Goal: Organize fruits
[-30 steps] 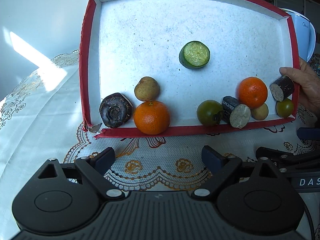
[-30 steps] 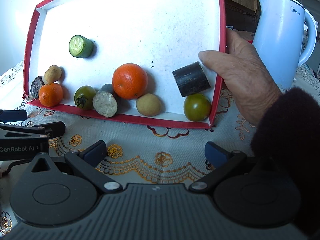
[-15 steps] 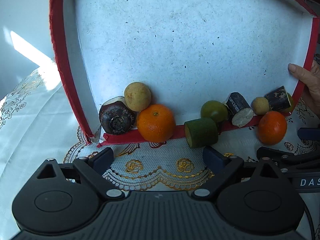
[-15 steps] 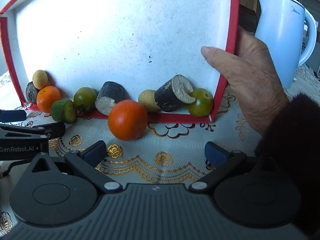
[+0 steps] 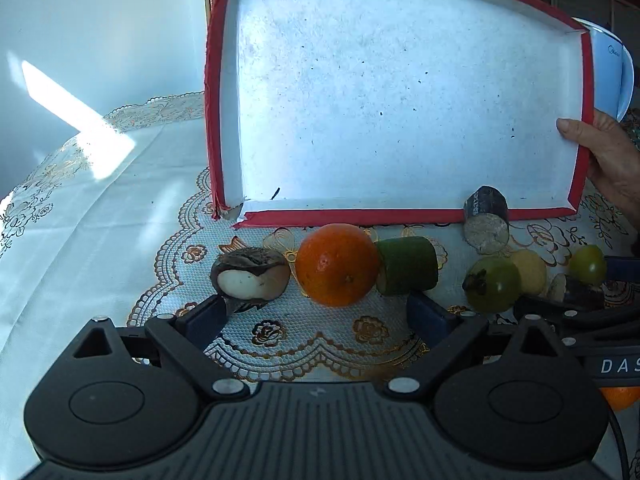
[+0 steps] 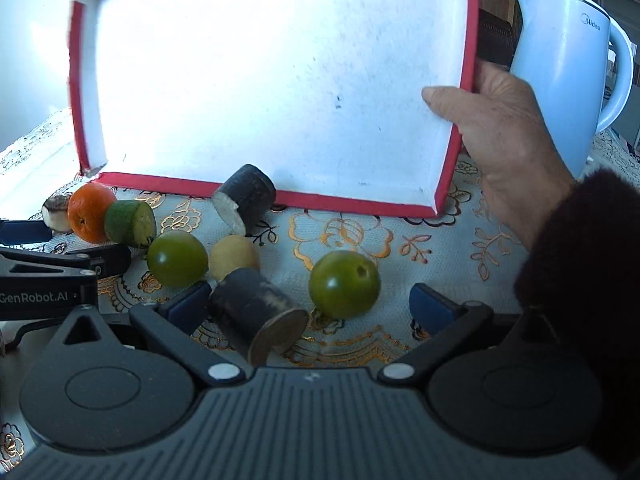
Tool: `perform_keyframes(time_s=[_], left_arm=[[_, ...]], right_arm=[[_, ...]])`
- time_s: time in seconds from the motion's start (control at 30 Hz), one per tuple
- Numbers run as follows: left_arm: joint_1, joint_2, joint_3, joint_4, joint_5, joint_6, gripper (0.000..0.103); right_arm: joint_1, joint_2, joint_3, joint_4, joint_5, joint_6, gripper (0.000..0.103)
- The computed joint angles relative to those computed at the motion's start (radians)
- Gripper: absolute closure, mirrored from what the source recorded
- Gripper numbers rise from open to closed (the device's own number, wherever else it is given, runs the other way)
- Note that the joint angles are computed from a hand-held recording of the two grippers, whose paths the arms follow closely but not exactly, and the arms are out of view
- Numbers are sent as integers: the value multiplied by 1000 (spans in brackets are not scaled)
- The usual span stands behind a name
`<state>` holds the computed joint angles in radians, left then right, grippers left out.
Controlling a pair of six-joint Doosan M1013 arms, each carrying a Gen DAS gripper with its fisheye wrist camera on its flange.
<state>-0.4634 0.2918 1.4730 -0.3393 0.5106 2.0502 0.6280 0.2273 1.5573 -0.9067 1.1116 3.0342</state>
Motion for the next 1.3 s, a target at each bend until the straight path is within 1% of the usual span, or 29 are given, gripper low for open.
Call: perform_keyframes(time_s=[1.3], left_arm=[[5, -1, -6, 11, 11, -17, 3]], right_arm=[[-2, -2, 4, -1, -3, 0, 0]])
